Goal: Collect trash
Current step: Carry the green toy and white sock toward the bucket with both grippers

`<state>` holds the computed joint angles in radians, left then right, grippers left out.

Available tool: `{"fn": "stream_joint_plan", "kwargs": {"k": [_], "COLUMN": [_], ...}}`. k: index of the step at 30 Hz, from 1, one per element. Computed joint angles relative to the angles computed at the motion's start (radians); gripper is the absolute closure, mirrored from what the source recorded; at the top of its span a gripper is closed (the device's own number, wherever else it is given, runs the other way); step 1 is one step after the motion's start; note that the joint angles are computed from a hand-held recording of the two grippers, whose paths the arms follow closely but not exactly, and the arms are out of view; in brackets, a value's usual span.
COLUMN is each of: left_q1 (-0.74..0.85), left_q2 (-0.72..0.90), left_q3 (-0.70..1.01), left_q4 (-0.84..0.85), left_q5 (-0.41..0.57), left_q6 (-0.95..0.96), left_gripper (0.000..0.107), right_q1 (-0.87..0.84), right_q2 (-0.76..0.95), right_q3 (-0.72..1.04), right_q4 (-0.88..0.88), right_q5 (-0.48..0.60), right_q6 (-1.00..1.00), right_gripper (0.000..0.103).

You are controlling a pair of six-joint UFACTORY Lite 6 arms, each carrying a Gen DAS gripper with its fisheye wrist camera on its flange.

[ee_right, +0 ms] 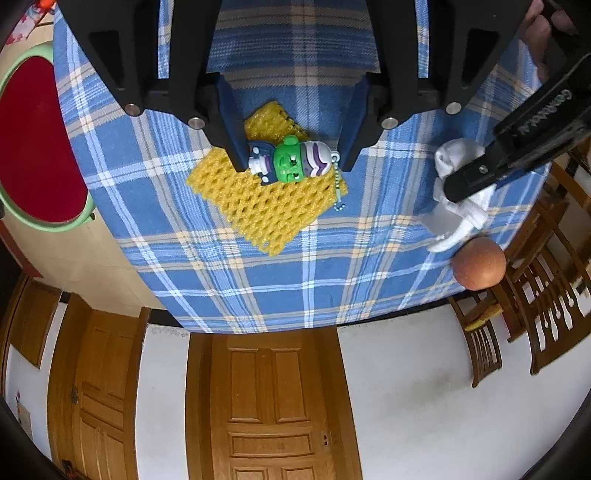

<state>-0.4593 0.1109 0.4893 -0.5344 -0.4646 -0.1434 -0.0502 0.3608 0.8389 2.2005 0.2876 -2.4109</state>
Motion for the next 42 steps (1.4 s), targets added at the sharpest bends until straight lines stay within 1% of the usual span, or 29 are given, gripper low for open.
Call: {"fn": "stream_joint_plan", "kwargs": {"k": [1,5,13,18,25,30,38,42], "left_q1": [-0.003,-0.008,-0.017,-0.015,-0.026,-0.043,-0.067,-0.107], "left_q2": [-0.002,-0.006,-0.010,0.001,-0.002,-0.007,-0.003,-0.024], "left_q3": [0.000,-0.005,-0.007,0.001,-0.002,-0.002,0.015,0.025], "left_q4": [-0.004,0.011,0.010,0.044,0.059,0.038,0.013,-0.060], "left_q5": [0.000,-0.007,-0.013,-0.012,-0.027,-0.029,-0.010,0.002], "left_q6": [0.002,-0.014,-0.012,-0.038,-0.040,-0.020,-0.001,0.055], "left_gripper": [0.073,0.073,0.073,0.073,0.073,0.073,0.073,0.073], "right_q1": [-0.014,-0.052,-0.128,-0.184,-0.250,-0.309,-0.425,-0.496], "right_q2": [-0.011,-0.057,-0.169,-0.233,-0.314,-0.344,-0.343,-0.312], "right_q3": [-0.006,-0.033,-0.106,-0.129,-0.159,-0.163,-0.138,-0.105], "right_q4": [-0.058,-0.186,-0.328,-0.439,-0.505,-0.541,-0.603,-0.630], "right_q5": [0.015,0.055,0.133,0.172,0.195,0.203,0.236,0.259], "right_q6": [0.055,0.183,0.302,0.395,0.443,0.465,0.499,0.516], "right_gripper": [0.051,0.051,0.051,0.051,0.051,0.051,0.051,0.051]}}
